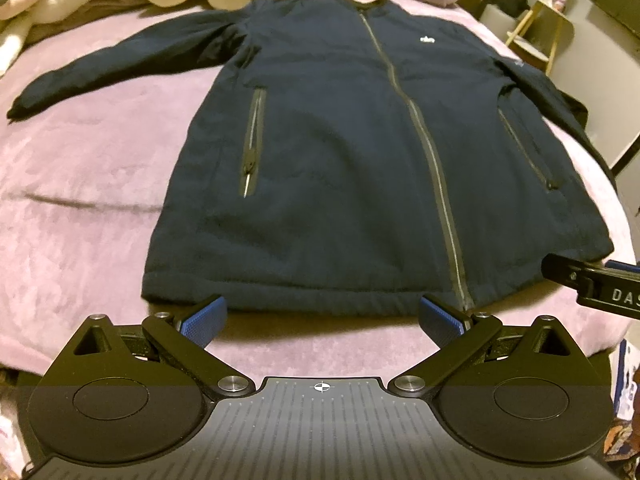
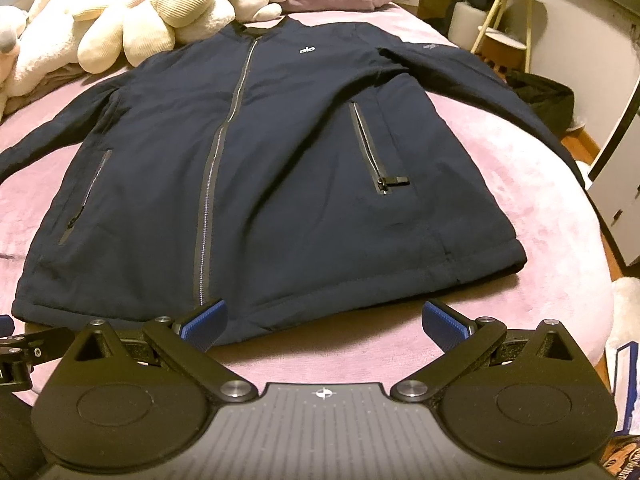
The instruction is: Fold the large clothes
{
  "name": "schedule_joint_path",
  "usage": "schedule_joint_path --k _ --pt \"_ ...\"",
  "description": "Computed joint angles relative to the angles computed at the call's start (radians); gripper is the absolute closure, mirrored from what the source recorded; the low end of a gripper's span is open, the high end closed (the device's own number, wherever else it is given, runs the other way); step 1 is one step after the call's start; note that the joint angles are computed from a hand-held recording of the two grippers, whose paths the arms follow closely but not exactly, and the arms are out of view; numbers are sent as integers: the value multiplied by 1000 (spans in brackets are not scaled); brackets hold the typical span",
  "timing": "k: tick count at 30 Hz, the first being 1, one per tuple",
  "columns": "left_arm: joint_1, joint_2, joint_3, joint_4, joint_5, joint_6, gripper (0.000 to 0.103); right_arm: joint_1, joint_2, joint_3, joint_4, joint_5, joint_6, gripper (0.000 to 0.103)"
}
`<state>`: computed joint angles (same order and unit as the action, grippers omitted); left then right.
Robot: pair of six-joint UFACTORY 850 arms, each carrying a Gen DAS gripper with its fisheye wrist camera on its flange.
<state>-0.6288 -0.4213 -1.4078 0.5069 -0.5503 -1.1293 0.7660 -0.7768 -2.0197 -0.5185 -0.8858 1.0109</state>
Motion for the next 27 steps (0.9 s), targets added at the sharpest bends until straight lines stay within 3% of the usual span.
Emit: schedule_joint_path --k 2,6,8,12,18,21,23,24,27 --pt "11 -3 -4 7 26 2 0 -9 23 43 4 66 4 0" --pt "42 -29 -47 40 70 12 0 -43 138 251 -169 384 238 0" --pt "60 -53 -84 104 87 -35 0 -76 166 304 -250 503 351 0" --pt "97 -146 -220 236 89 -145 0 -160 174 334 -571 584 766 0" --pt "141 -410 -599 185 -34 -86 0 -349 118 303 -855 608 1394 1" --pt "152 -547 -790 168 -74 -32 0 -433 73 302 -966 640 1708 21" --pt "157 -630 -913 153 -117 -5 0 -479 43 302 -1048 664 1917 44" --pt "158 -661 -955 152 -127 -6 0 -495 29 305 -1082 656 2013 49" --pt "170 -734 -1047 108 -166 -17 0 -517 -19 284 -1092 608 2112 65"
